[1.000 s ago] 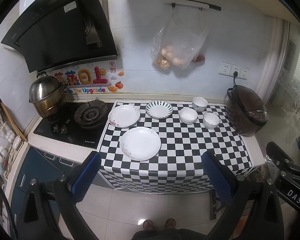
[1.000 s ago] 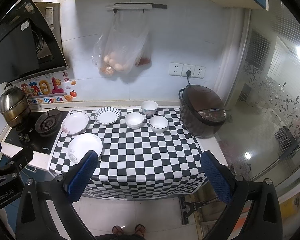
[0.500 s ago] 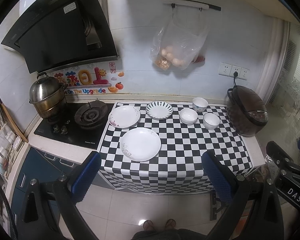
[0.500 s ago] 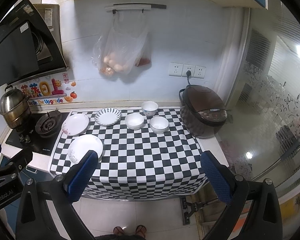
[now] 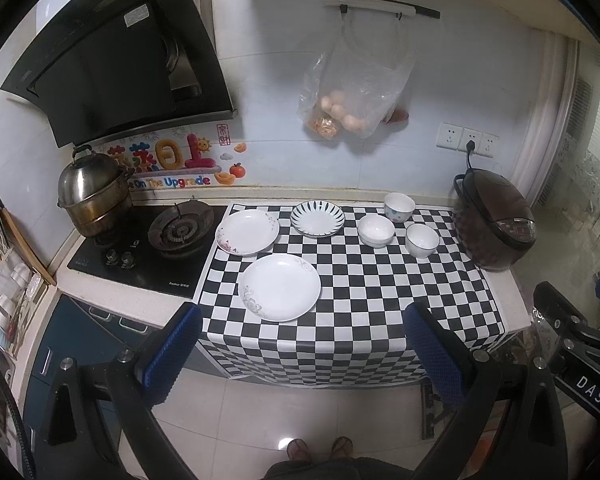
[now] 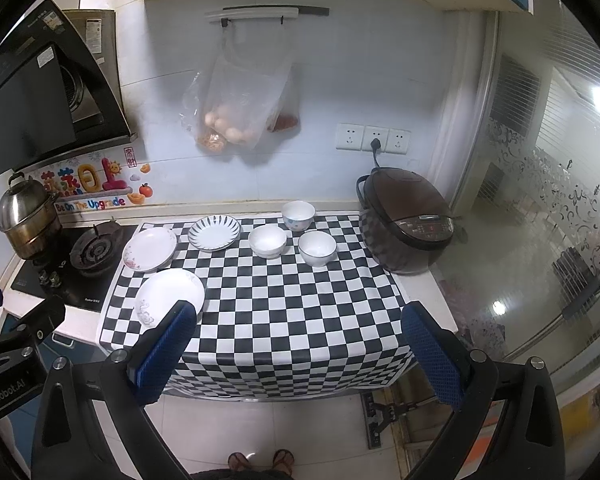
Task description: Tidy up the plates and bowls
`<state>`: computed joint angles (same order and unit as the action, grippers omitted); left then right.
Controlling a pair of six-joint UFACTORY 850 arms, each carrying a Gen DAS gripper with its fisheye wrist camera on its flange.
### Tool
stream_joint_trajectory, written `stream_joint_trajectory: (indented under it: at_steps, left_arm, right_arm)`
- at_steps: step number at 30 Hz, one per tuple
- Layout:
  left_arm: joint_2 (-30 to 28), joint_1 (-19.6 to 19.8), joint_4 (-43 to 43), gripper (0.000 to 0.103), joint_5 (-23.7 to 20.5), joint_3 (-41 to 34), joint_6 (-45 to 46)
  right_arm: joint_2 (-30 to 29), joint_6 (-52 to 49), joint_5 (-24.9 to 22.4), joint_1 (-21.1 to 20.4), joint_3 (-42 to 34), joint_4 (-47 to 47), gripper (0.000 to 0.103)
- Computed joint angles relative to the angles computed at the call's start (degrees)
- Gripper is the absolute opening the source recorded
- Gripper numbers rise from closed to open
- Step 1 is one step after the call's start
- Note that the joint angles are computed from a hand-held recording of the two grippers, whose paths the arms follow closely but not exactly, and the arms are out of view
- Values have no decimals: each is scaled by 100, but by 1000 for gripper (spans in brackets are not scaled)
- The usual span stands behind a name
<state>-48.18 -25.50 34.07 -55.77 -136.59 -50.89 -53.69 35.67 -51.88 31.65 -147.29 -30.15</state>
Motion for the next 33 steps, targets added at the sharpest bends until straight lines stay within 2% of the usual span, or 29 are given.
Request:
stream_joint_trajectory:
  at_steps: [16, 27, 29, 31, 33]
  left_arm:
    - [-11, 15, -18, 103, 7, -11, -18]
    - [151, 43, 49, 103, 156, 320, -202]
    - [183, 43, 96, 103, 173, 395, -268]
    - [176, 58, 235, 103, 214, 452, -435]
    - [71, 87, 407, 103, 212, 401, -595]
  right_arm:
    - [198, 49, 225, -13, 397, -70, 103]
    - [-27, -133, 66, -8, 4, 62, 103]
    - [-177, -226, -23, -20, -253, 151, 103]
    - [-520, -423, -218, -46, -830, 297, 103]
    - [-685, -465, -74, -92, -966, 318, 103]
